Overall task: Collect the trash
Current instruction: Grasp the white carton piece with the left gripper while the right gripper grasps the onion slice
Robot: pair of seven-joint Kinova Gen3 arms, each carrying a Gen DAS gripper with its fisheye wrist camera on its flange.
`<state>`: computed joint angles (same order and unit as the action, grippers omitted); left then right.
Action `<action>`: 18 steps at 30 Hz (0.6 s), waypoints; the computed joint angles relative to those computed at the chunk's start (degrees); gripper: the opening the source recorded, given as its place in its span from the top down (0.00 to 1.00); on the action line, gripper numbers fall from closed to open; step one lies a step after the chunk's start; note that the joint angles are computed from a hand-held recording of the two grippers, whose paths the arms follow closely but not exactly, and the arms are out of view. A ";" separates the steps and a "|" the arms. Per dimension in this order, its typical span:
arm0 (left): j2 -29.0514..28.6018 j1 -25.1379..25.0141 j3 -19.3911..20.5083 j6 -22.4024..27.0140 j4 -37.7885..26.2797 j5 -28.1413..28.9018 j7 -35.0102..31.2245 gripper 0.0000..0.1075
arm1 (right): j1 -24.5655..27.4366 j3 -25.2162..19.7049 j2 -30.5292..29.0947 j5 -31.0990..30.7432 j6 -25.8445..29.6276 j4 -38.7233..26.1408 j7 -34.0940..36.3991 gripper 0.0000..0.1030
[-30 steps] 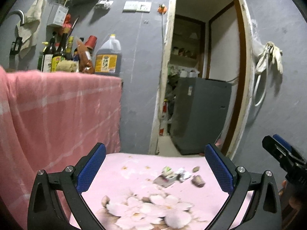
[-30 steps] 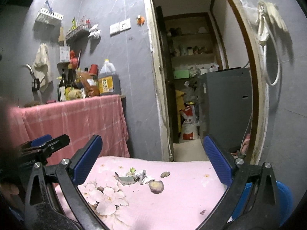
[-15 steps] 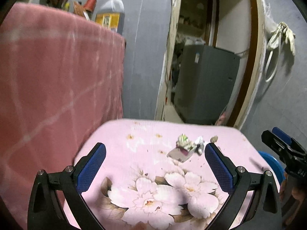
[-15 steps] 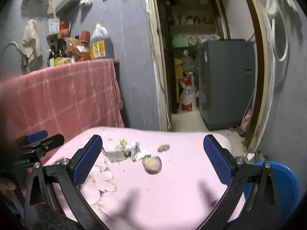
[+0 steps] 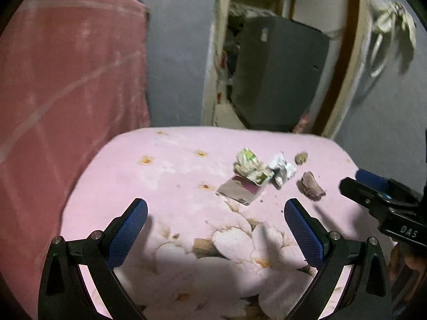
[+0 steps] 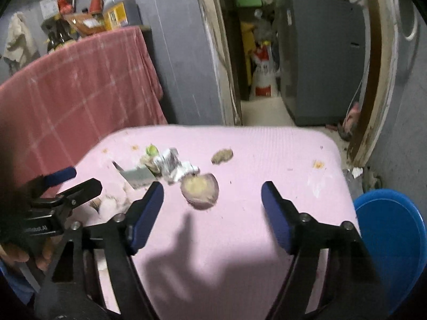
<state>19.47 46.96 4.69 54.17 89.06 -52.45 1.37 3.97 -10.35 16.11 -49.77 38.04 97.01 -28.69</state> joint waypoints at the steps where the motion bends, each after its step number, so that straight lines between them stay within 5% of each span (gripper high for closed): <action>1: 0.30 -1.17 0.51 -0.77 -0.49 1.44 -2.16 0.08 | -0.71 0.45 0.45 1.48 0.60 -0.68 -1.28 0.32; 7: 0.47 -4.12 -0.29 -6.25 -0.86 6.69 -7.39 0.26 | -3.18 1.10 3.86 9.75 5.28 -5.61 -8.06 0.43; 18: 0.83 -6.43 -1.78 -12.06 -2.29 11.57 -13.80 0.60 | -4.11 0.13 7.44 15.37 10.91 -12.28 -13.91 0.50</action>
